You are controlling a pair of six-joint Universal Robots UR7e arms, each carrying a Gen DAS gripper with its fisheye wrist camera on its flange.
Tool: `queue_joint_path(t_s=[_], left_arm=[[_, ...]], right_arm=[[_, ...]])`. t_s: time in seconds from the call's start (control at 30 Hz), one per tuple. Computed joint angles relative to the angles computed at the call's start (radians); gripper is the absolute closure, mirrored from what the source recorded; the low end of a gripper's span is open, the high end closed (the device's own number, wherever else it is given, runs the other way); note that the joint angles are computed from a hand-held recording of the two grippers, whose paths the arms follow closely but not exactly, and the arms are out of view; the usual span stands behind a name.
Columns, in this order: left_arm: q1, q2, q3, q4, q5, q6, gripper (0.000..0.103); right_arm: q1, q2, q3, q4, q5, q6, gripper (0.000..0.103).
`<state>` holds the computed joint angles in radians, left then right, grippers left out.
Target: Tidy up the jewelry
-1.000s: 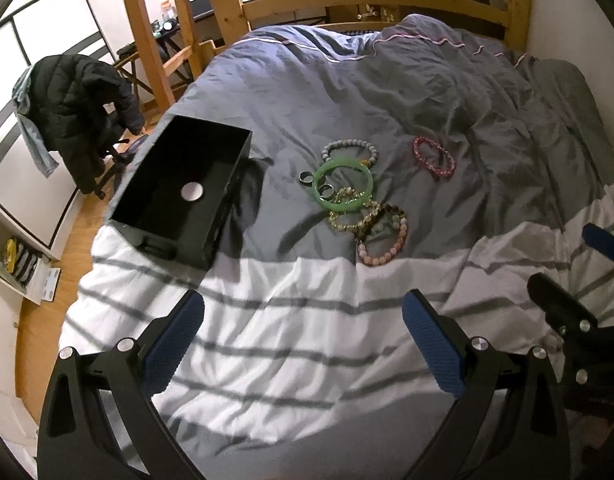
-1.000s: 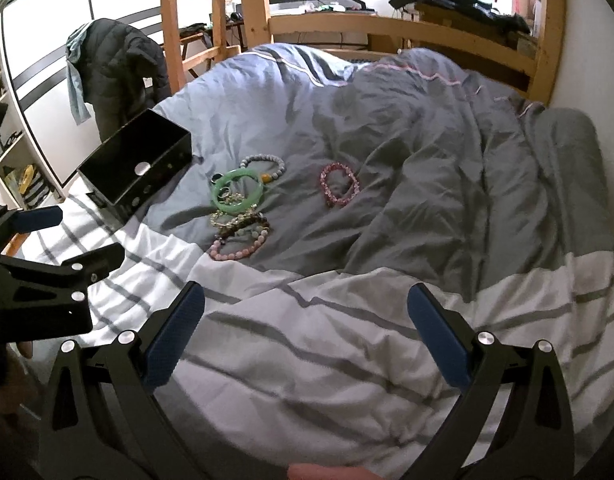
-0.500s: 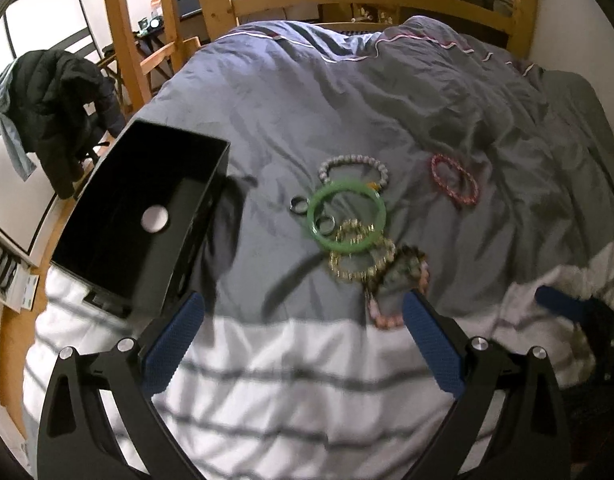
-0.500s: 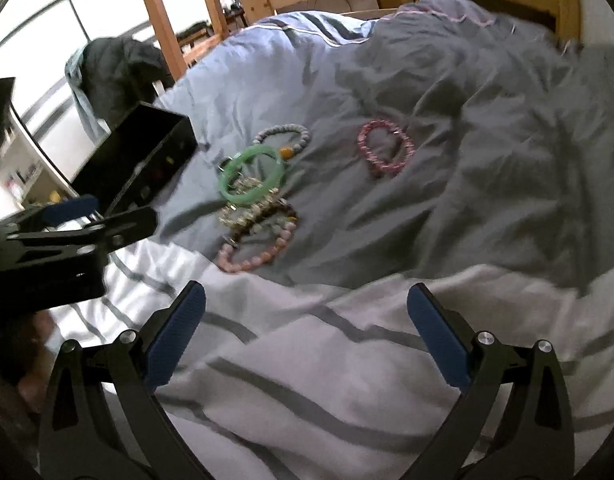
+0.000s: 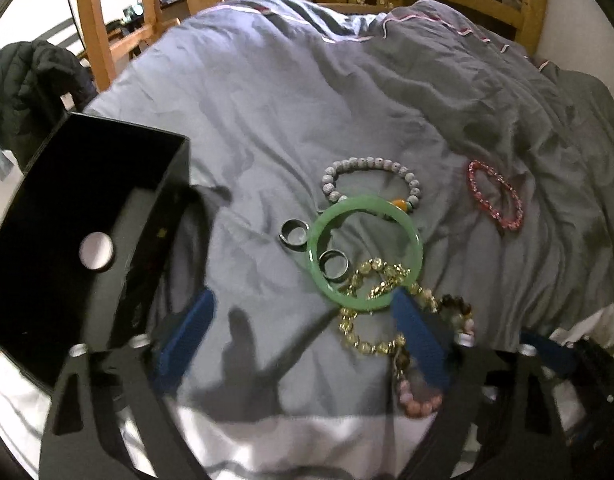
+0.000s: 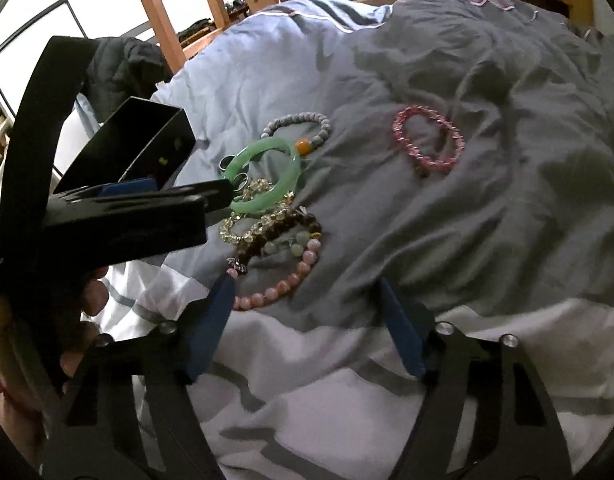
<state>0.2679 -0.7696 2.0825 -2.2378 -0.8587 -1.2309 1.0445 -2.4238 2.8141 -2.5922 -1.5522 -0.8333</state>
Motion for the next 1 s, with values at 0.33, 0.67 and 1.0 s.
queue_joint_path(t_s=[0.33, 0.67, 1.0], left_arm=[[0.051, 0.041, 0.002, -0.088, -0.001, 0.06, 0.037], [0.03, 0.043, 0.0, -0.064, -0.014, 0.042, 0.088], [-0.004, 0.0, 0.042, -0.139, -0.053, 0.045, 0.102]], right_arm=[[0.209, 0.418, -0.084, -0.241, -0.226, 0.245, 0.059], [0.067, 0.261, -0.063, -0.138, -0.085, 0.155, 0.092], [-0.023, -0.01, -0.121, 0.16, 0.1, 0.121, 0.093]])
